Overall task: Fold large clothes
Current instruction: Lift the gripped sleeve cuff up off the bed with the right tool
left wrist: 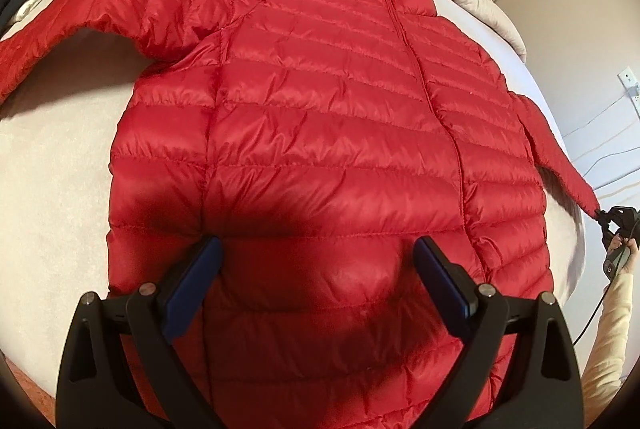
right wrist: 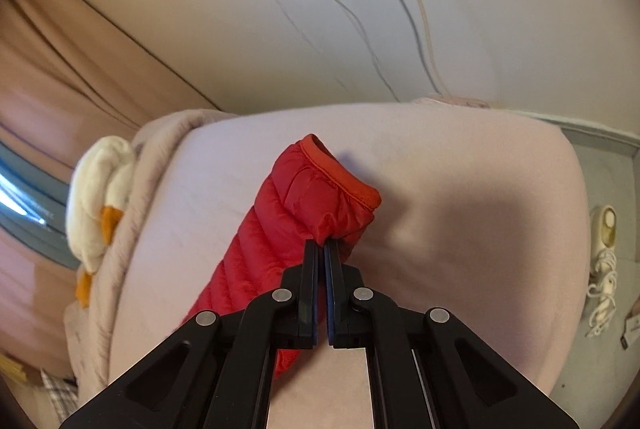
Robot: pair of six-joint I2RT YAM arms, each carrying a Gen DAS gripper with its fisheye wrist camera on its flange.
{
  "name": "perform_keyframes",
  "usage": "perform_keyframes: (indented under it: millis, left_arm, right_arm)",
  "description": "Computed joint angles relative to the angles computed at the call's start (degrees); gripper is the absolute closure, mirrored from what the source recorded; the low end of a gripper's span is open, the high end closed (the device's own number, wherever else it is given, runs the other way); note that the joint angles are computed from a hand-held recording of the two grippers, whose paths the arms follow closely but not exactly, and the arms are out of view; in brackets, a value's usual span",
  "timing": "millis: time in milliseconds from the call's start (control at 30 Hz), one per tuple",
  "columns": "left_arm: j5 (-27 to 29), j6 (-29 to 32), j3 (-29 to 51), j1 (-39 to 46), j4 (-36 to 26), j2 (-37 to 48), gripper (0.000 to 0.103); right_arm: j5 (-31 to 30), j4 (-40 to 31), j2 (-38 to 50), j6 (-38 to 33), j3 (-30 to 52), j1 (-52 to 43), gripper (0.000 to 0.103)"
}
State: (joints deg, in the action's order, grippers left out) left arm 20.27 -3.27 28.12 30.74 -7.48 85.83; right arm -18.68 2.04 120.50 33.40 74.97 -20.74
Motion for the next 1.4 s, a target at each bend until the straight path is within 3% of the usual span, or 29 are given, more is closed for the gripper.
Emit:
perform_keyframes:
  millis: [200,333,500,733,933,1067,1400]
  left_arm:
    - [-1.57,-0.77,1.80,0.10,-4.85,-3.13,0.007]
    - [-3.58,-1.11,1.96,1.19,-6.81,-8.69,0.007]
    - [-2.29,-0.75,4.44,5.09,-11.56,-13.53,0.006]
    - [-3.96,0.04,6.31,8.92,-15.67,-22.09,0.003]
    - [1.25,1.11,8.51,13.85,-20.68,-23.75,0.002]
    - [0.30,1.32,8.35,14.70,-21.86,-26.66,0.002]
    - [4.94,3.88,9.78,21.70,-25.05,-29.25,0.002]
  right_arm:
    - [-0.74,2.05,-2.43,-0.21,-2.09,0.36,0.099]
    - [0.69,2.14,-10.85,-4.42,-3.77,2.68,0.099]
    - [1.62,2.34,-22.69,-9.02,-6.06,7.59,0.099]
    - [1.48,0.31,-31.92,-15.13,-6.42,16.64,0.099]
    - [2.32,-1.39,-32.34,-19.67,-3.54,24.57,0.099]
    - [1.44,-2.07,-31.70,-21.82,-2.34,28.03,0.099]
    - [-1.89,-3.53,-30.37,-26.24,-2.09,35.72,0.099]
